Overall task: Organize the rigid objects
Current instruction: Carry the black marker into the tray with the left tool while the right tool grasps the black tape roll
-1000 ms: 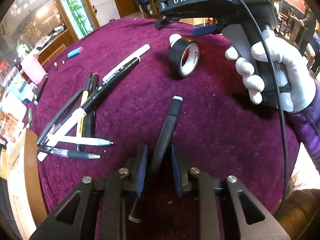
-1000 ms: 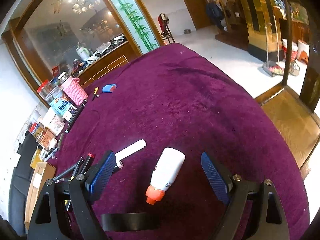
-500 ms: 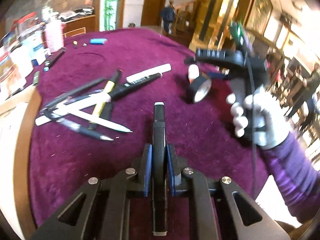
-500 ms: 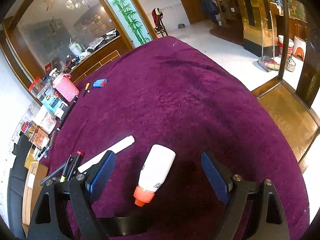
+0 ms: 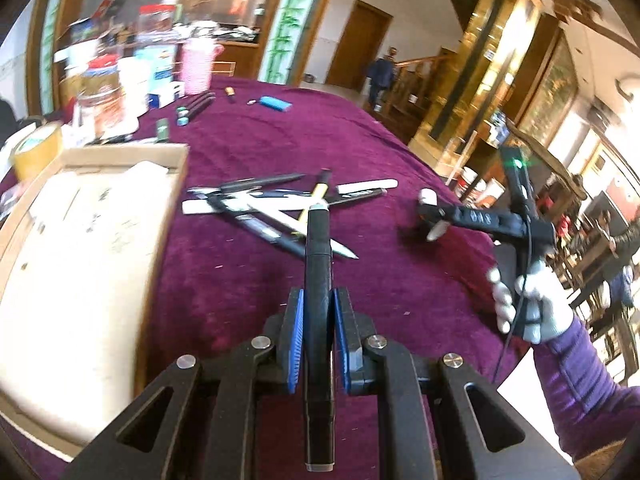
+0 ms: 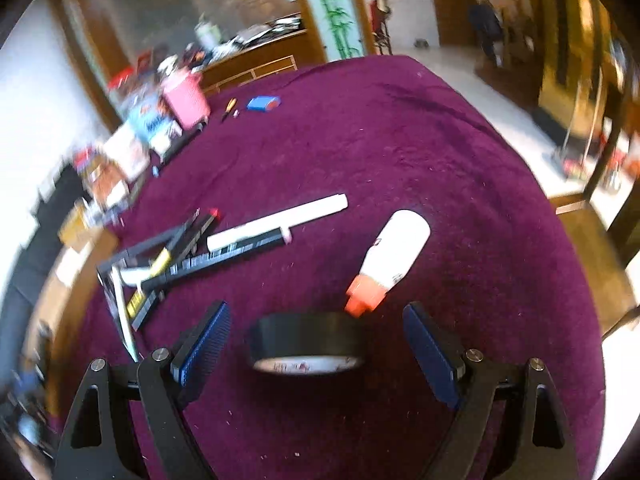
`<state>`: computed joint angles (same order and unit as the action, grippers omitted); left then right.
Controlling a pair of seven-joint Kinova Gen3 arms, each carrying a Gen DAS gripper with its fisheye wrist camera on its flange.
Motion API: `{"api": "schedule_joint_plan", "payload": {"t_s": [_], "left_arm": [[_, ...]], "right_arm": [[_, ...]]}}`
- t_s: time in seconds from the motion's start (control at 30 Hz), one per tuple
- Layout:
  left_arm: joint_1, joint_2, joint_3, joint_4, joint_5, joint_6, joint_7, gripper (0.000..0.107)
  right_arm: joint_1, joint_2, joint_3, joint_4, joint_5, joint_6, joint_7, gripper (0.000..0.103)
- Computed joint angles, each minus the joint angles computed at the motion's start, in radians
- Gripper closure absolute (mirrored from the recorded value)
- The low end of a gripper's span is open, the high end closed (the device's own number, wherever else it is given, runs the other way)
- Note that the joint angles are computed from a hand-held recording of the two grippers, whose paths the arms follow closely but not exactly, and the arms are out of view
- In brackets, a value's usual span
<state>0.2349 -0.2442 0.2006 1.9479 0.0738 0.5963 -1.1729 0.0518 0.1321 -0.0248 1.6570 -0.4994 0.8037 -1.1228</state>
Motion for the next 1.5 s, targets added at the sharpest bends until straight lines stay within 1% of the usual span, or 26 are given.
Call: {"api": "schedule_joint_plan", "payload": {"t_s": [0.07, 0.1, 0.13, 0.27, 0.33, 0.37, 0.43, 0.47, 0.53, 0.6, 0.7, 0.73, 0.77, 0.8, 0.9, 0.97, 1.0, 1.03, 1.1, 1.13, 1.2, 1.23, 1.27, 1.3, 1.4, 1.5], "left_arm": [[-0.009, -0.019, -0.013, 0.015, 0.003, -0.003, 0.009, 0.093], [-0.013, -0.035, -0.02, 0.024, -0.003, -0.003, 0.015, 0.093], [-0.019, -0.05, -0.025, 0.031, -0.008, -0.002, 0.02, 0.093], [-0.07, -0.124, -0.052, 0.052, -0.029, 0.027, 0.025, 0.093], [-0.095, -0.15, -0.085, 0.051, -0.03, 0.06, 0.01, 0.093], [-0.114, -0.158, -0.104, 0.042, -0.04, 0.089, 0.002, 0.093], [-0.154, -0.159, -0.119, 0.022, -0.061, 0.132, -0.008, 0.093], [-0.165, -0.15, -0.141, 0.007, -0.065, 0.151, -0.025, 0.093], [-0.185, -0.112, -0.196, -0.028, -0.052, 0.187, -0.072, 0.093], [-0.213, -0.044, -0.236, -0.08, -0.019, 0.228, -0.137, 0.093], [-0.201, 0.059, -0.321, -0.136, 0.083, 0.26, -0.245, 0.093], [-0.204, 0.093, -0.325, -0.154, 0.105, 0.267, -0.264, 0.093], [-0.218, 0.126, -0.312, -0.171, 0.111, 0.269, -0.267, 0.093], [-0.239, 0.152, -0.281, -0.186, 0.106, 0.271, -0.255, 0.093], [-0.258, 0.24, -0.229, -0.245, 0.045, 0.272, -0.194, 0.093], [-0.269, 0.286, -0.215, -0.278, 0.03, 0.278, -0.181, 0.093], [-0.266, 0.306, -0.216, -0.294, 0.015, 0.282, -0.162, 0.093], [-0.246, 0.318, -0.232, -0.302, -0.007, 0.28, -0.139, 0.093], [-0.244, 0.33, -0.252, -0.308, -0.001, 0.274, -0.132, 0.09], [-0.268, 0.328, -0.245, -0.305, 0.026, 0.272, -0.148, 0.085], [-0.327, 0.289, -0.222, -0.27, 0.103, 0.249, -0.197, 0.073], [-0.334, 0.264, -0.226, -0.251, 0.126, 0.237, -0.216, 0.065], [-0.342, 0.224, -0.225, -0.222, 0.137, 0.223, -0.228, 0.061], [-0.357, 0.197, -0.211, -0.206, 0.138, 0.218, -0.227, 0.061], [-0.351, 0.075, -0.241, -0.12, 0.185, 0.185, -0.267, 0.059], [-0.325, -0.054, -0.255, -0.044, 0.143, 0.156, -0.23, 0.053]], "right_arm": [[-0.034, -0.012, -0.003, 0.018, 0.067, -0.039, -0.046, 0.015], [-0.04, -0.009, -0.003, 0.016, 0.081, -0.04, -0.058, 0.033], [-0.042, -0.004, -0.004, 0.01, 0.083, -0.029, -0.062, 0.04], [-0.049, -0.006, -0.008, 0.01, 0.096, -0.025, -0.08, 0.04], [-0.046, -0.014, -0.008, 0.016, 0.085, -0.028, -0.079, 0.04], [-0.042, -0.018, -0.009, 0.019, 0.069, -0.029, -0.069, 0.04], [-0.033, -0.029, -0.009, 0.026, 0.03, -0.027, -0.042, 0.04], [-0.03, -0.034, -0.01, 0.027, 0.01, -0.025, -0.026, 0.04], [-0.033, -0.044, -0.012, 0.026, -0.018, -0.017, -0.002, 0.04], [-0.044, -0.052, -0.017, 0.019, -0.039, -0.003, 0.018, 0.04], [-0.065, -0.061, -0.024, 0.009, -0.071, 0.02, 0.042, 0.04], [-0.074, -0.063, -0.027, 0.005, -0.079, 0.03, 0.048, 0.04], [-0.085, -0.064, -0.031, 0.001, -0.079, 0.035, 0.045, 0.04], [-0.096, -0.065, -0.034, -0.005, -0.078, 0.041, 0.045, 0.04], [-0.132, -0.065, -0.047, -0.023, -0.066, 0.061, 0.037, 0.04], [-0.159, -0.06, -0.059, -0.041, -0.056, 0.076, 0.03, 0.04], [-0.171, -0.056, -0.064, -0.051, -0.052, 0.085, 0.025, 0.04], [-0.187, -0.047, -0.072, -0.068, -0.048, 0.095, 0.017, 0.04], [-0.207, -0.026, -0.084, -0.099, -0.05, 0.114, 0.008, 0.039], [-0.22, -0.013, -0.092, -0.119, -0.05, 0.126, -0.001, 0.039], [-0.248, 0.016, -0.11, -0.163, -0.044, 0.147, -0.022, 0.039], [-0.265, 0.03, -0.119, -0.188, -0.034, 0.157, -0.036, 0.039], [-0.284, 0.047, -0.129, -0.215, -0.021, 0.168, -0.049, 0.039], [-0.304, 0.065, -0.138, -0.243, -0.005, 0.18, -0.063, 0.039], [-0.371, 0.137, -0.162, -0.342, 0.05, 0.228, -0.116, 0.039], [-0.431, 0.224, -0.178, -0.455, 0.098, 0.307, -0.169, 0.039]]}}
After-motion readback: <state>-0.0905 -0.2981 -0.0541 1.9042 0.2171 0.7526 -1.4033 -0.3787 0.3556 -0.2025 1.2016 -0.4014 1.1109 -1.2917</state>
